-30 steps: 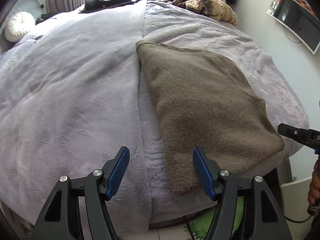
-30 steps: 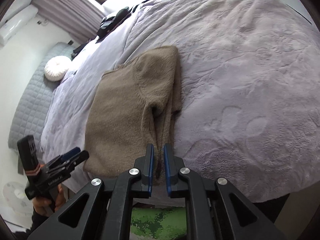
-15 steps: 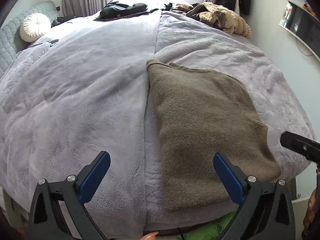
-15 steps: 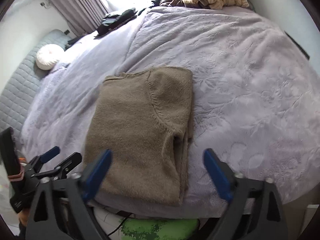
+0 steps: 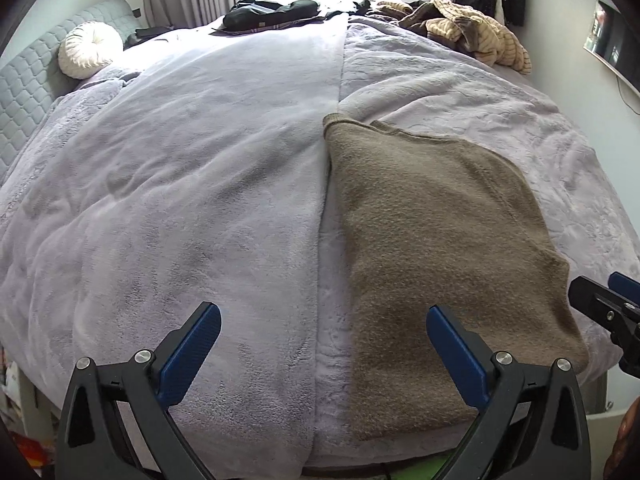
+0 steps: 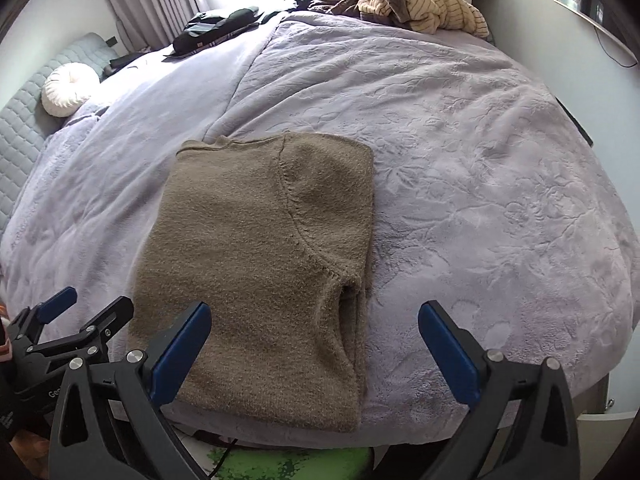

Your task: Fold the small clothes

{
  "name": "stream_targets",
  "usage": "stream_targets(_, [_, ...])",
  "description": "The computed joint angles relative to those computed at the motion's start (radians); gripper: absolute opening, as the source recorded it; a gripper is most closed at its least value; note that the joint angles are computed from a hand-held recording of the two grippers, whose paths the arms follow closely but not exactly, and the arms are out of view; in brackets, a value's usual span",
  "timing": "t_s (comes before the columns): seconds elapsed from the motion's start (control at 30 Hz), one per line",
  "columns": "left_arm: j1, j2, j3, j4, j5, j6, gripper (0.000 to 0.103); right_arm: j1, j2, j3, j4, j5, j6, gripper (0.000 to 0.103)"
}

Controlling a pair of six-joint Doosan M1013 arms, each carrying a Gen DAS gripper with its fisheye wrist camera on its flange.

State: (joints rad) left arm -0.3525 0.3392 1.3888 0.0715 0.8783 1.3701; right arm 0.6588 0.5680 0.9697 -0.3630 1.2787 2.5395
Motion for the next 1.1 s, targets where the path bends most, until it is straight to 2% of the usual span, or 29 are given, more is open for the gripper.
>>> stream_targets(0.27, [-0.007, -0.007, 0.01, 0.073, -0.018, -0.05, 0.103, 0.007, 0.008, -0.011, -0.017, 0.021, 0.01, 0.103])
stream_targets(0.43, [0.0, -0.014, 0.016, 0.043, -0.023, -0.041, 0.103, 0.012, 0.01, -0.016, -0.022, 0.028, 0.011, 0.103])
stream_targets(1.1, [-0.011, -0.022, 0.019, 0.069, -0.017, -0.05, 0.103, 0.016, 0.007, -0.009, -0.03, 0.036, 0.025, 0.103])
